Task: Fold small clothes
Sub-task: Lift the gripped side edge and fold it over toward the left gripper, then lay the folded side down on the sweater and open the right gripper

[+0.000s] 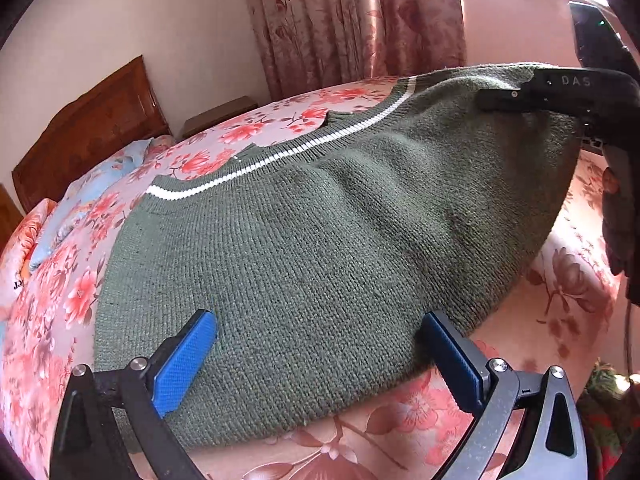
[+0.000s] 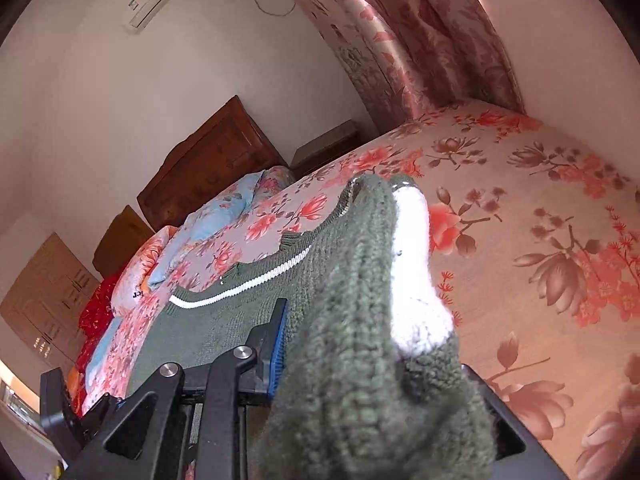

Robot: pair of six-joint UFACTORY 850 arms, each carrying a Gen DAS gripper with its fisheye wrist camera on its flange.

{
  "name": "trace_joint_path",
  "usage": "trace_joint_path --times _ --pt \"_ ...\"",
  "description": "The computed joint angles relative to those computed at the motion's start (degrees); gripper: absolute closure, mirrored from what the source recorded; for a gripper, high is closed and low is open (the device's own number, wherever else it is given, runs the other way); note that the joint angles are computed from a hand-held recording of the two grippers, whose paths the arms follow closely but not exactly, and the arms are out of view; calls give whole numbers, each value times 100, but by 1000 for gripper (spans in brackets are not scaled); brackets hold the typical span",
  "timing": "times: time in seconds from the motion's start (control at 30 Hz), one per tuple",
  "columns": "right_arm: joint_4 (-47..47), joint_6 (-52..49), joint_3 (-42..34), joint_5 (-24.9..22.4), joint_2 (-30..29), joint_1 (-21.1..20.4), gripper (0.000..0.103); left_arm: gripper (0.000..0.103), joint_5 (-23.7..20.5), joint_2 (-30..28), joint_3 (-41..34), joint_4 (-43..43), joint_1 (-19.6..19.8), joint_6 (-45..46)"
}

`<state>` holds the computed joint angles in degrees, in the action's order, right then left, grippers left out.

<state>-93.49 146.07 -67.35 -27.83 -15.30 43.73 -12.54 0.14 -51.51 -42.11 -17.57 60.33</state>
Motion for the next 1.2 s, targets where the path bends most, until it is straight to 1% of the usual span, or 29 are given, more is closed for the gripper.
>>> trace_joint_path --times 0.1,0.17,0.2,0.27,0.33,0.4,0.43,0.5,0.53,0.57,0.6,0.63,0.67,0.7,0.87,0.93,1.07,1.1,1.13,1.17,1.2 --pt "1061 -1799 -585 -632 -293 206 77 0 -924 -80 -268 -1606 625 925" --pt "1421 -2998 -1188 -1295 -659 443 77 0 -1816 -210 -502 -2479 1172 1161" --pt "1526 -3598 -1526 -1608 -871 564 77 0 -2326 -327 -648 -2746 1432 1125" --pt "1595 -4797 -2282 -2157 -1387 793 77 0 -3406 -665 -1004 -3013 1885 793" --pt "1592 -5996 -3105 -2576 -1997 1011 77 0 -4232 -966 -1298 -3202 2169 449" --pt "1588 -7196 -3905 -2859 -2658 1196 77 0 -4938 -1248 -1504 -3420 2365 241" --pt "1673 -7795 -4277 -2952 -2984 1268 77 0 -5180 -1361 -1584 -3449 2423 94" --pt "2137 -8995 -4952 -3074 -3612 1382 76 0 -5369 -1518 -1708 -3386 2456 -142" --pt "2197 -9552 -5125 -3126 -3848 1413 75 0 -5401 -1577 -1761 -3327 2438 -228" --pt "2016 -9870 -5280 -3396 -4061 1498 75 0 -5419 -1626 -1804 -3255 2413 -313" --pt "1711 -9949 -5300 -3591 -4156 1565 75 0 -5446 -1685 -1870 -3173 2384 -411" --pt "1643 -9787 -5174 -3550 -4081 1557 75 0 -5503 -1726 -1929 -3099 2345 -501" --pt "1674 -9479 -4976 -3378 -3921 1525 76 0 -5525 -1780 -1997 -3049 2300 -567" --pt "1616 -9291 -4842 -3313 -3822 1510 76 0 -5477 -1806 -2050 -3004 2248 -621" --pt "1101 -8455 -4305 -3274 -3496 1532 77 0 -5221 -2026 -2472 -2731 1921 -897" --pt "995 -8242 -4346 -3246 -3492 1531 77 0 -5212 -2132 -2617 -2606 1789 -1046" --pt "923 -7928 -4194 -3188 -3361 1527 77 0 -5290 -2313 -2778 -2448 1594 -1296" --pt "931 -7924 -4191 -3178 -3358 1527 77 0 -5231 -2332 -2800 -2461 1545 -1308" --pt "983 -7983 -4190 -3164 -3349 1533 77 0 -5074 -2327 -2825 -2373 1478 -1361" --pt "1040 -8099 -4222 -3156 -3380 1531 76 12 -4784 -2305 -2864 -2104 1392 -1537" --pt "1116 -8240 -4250 -3181 -3401 1536 72 102 -4565 -2290 -2887 -1872 1329 -1673"
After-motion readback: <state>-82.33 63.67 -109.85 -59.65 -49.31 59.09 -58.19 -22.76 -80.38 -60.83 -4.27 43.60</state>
